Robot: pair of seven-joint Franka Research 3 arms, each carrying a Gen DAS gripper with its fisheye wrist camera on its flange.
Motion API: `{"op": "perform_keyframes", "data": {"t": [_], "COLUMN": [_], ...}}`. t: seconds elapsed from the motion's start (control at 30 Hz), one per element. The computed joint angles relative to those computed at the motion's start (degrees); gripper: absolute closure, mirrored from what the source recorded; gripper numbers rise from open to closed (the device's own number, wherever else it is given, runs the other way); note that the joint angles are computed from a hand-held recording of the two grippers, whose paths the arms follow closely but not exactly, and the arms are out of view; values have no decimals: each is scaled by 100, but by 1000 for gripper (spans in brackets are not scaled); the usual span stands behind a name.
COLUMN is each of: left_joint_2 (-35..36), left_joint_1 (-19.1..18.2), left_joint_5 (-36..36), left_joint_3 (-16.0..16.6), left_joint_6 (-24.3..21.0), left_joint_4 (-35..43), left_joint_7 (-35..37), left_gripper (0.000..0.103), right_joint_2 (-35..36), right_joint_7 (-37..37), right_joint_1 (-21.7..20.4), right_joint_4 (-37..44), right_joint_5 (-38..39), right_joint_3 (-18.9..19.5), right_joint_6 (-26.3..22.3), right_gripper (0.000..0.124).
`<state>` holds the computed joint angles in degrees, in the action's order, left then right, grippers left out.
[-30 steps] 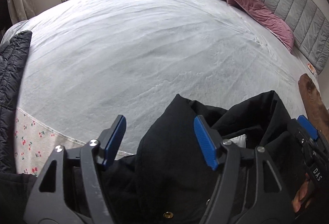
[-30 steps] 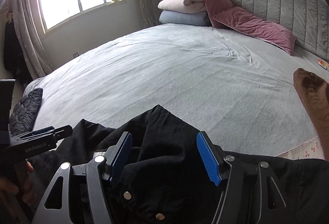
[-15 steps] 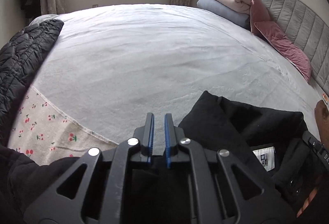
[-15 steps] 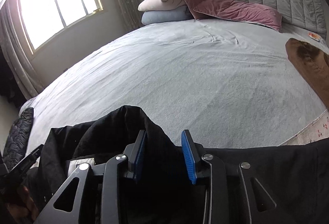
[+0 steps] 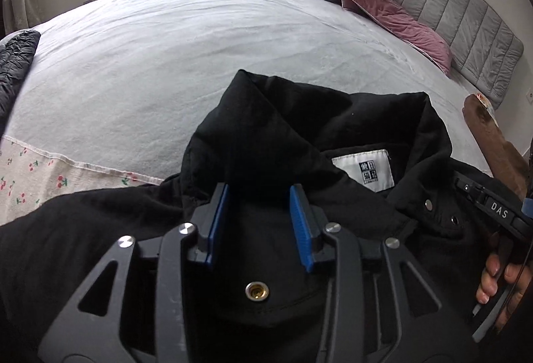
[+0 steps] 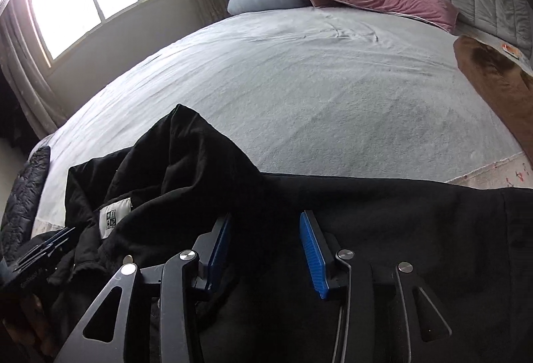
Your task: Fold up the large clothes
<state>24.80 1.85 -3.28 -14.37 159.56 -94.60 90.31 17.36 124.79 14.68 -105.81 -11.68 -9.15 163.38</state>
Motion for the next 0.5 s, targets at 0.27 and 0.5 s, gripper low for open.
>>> {"op": "perform_keyframes", "data": {"t": [0.27,0.5], "left_joint_2": [-1847,-4339], "left_joint_1": [31,-330], "left_joint_5": [-359,-1075], "left_joint_3": [102,887], "left_joint_6": [-929,-1776], "left_joint_4": [-1452,-3274], "left_joint_7": [465,1204], "left_gripper": [26,14], "right_joint_2": [-2404,-5182], "right_joint_7": [-1073,-1710], "right_joint_1": [-456,-791], "right_joint_4": [-1923,-3560], "right_joint_5": [476,980], "right_joint_3": [528,931], "right_joint_6": [-804,-1941], "right_gripper": [50,39]}}
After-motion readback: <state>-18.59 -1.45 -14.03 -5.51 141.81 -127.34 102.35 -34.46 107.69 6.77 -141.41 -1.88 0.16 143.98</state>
